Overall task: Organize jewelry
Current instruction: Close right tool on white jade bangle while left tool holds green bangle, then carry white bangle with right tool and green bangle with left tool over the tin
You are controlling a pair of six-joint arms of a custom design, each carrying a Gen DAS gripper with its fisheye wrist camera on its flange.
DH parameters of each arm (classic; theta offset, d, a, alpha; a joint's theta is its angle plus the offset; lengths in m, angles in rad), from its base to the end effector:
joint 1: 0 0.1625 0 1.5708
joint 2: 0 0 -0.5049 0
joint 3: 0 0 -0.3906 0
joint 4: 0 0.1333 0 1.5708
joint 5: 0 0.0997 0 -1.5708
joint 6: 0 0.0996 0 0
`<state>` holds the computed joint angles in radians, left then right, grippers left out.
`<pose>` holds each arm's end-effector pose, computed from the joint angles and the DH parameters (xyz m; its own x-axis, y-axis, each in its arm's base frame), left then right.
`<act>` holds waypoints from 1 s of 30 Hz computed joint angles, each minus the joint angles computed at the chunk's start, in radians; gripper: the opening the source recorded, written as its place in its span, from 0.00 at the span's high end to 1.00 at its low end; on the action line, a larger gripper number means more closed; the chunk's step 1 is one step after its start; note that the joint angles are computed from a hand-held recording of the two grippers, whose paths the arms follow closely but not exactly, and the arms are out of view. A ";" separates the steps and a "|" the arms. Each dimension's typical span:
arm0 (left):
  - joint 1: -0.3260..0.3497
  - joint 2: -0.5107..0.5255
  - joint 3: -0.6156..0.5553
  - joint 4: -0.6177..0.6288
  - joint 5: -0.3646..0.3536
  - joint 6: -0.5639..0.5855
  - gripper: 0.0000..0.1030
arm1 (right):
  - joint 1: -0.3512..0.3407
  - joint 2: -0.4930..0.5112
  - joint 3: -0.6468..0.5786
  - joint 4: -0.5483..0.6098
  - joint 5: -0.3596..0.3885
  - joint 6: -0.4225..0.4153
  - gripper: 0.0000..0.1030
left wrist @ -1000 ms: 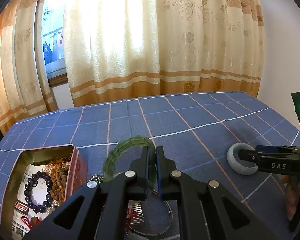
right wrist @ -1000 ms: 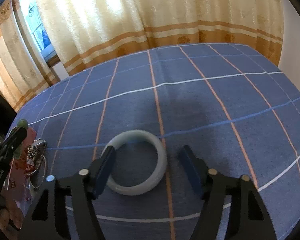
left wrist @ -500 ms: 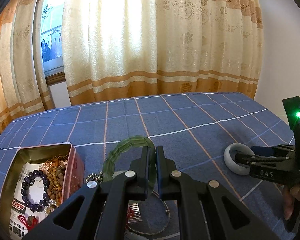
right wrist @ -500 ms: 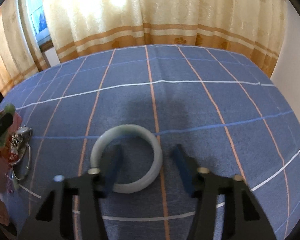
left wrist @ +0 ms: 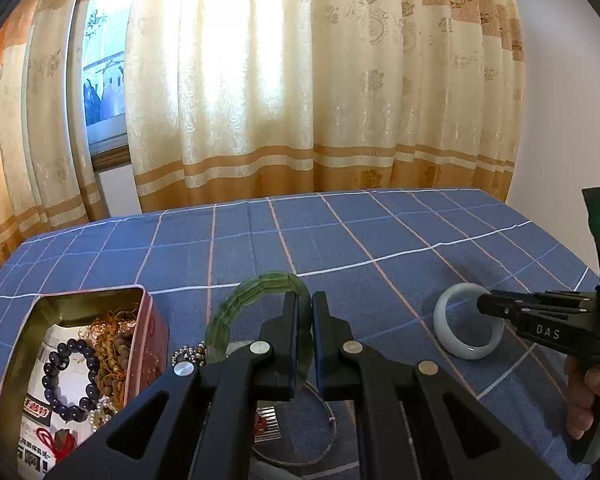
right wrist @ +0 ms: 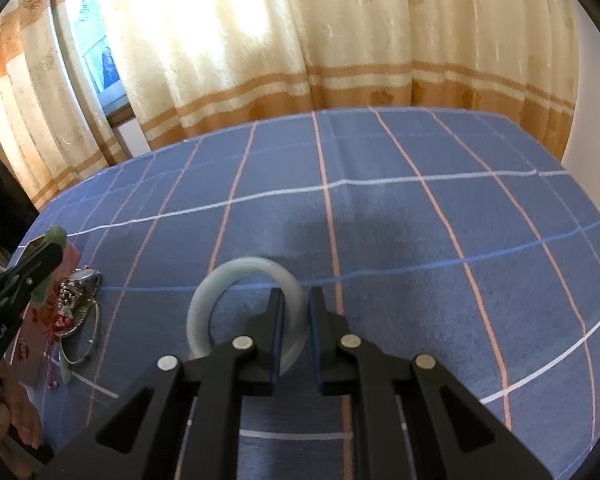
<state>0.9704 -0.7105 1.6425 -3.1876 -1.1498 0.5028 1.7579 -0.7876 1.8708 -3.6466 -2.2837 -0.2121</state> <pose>-0.2803 -0.7174 0.1709 -0.5770 0.5729 -0.5822 0.8167 0.4143 -0.4017 0.1891 -0.6327 0.2175 -0.8048 0.2755 0.5257 -0.2773 0.6086 -0.7434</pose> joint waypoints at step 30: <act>-0.024 -0.098 0.030 -0.068 0.052 0.053 0.94 | 0.094 0.082 -0.085 -0.076 0.092 -0.175 0.86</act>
<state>0.9463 -0.8080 1.6727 -3.2556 -1.0981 0.5556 1.8522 -0.7052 1.7863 -3.7221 -2.1920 -0.3866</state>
